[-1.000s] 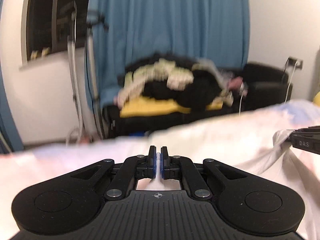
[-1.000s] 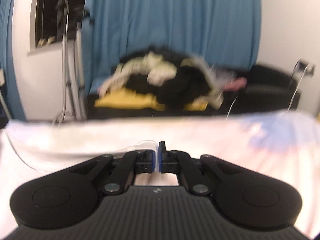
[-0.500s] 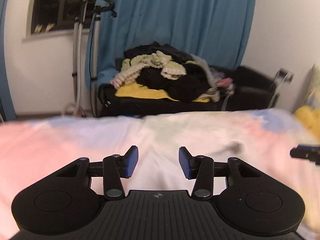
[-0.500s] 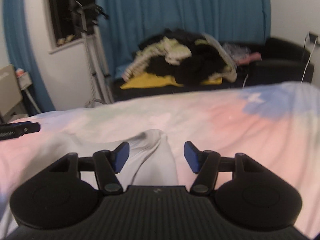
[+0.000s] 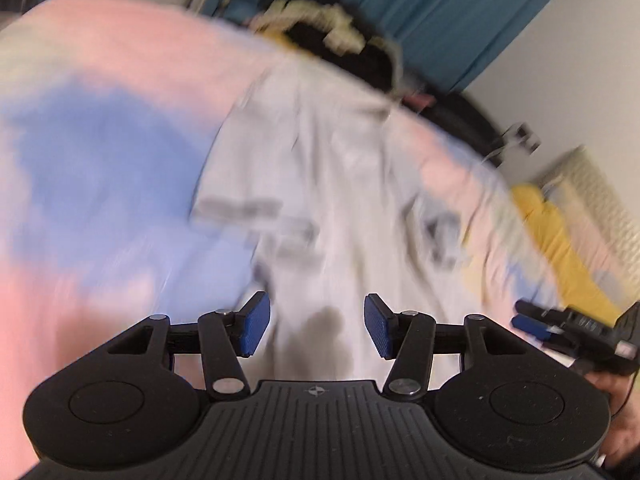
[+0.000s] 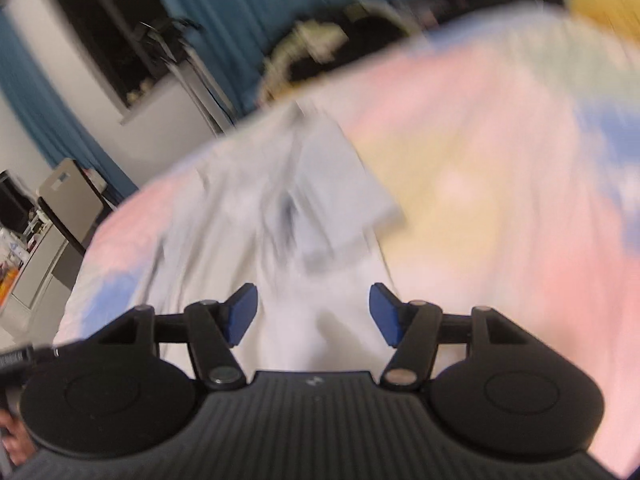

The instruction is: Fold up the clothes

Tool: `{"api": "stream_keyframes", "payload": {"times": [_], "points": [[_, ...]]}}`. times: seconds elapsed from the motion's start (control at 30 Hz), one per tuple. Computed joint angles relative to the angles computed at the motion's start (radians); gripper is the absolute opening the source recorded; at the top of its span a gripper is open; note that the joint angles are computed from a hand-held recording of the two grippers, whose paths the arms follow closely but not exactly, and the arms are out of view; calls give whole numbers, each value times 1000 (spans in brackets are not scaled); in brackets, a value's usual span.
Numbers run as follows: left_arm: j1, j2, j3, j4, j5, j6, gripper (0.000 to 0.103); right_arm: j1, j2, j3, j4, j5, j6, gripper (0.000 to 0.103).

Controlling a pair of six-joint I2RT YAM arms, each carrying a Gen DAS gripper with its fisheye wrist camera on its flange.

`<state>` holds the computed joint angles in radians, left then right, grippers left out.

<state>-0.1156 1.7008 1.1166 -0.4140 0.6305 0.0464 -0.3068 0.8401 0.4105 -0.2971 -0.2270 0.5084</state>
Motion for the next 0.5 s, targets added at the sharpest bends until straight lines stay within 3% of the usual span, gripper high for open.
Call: {"api": "stream_keyframes", "payload": {"times": [0.07, 0.13, 0.27, 0.43, 0.47, 0.5], "points": [[14, -47, -56, -11, -18, 42, 57, 33, -61, 2, -106, 12, -18, 63], [3, -33, -43, -98, -36, 158, 57, 111, -94, 33, -210, 83, -31, 63], [-38, -70, -101, -138, -94, 320, 57, 254, -43, 112, -340, 156, -116, 64], [-96, -51, -126, -82, -150, 351, 53, 431, 124, 165, -408, 323, -213, 65], [-99, -42, -125, -73, -152, 345, 50, 465, 163, 177, -421, 358, -227, 63], [-102, -34, -120, -64, -153, 337, 40, 497, 203, 190, -436, 393, -239, 54]]}}
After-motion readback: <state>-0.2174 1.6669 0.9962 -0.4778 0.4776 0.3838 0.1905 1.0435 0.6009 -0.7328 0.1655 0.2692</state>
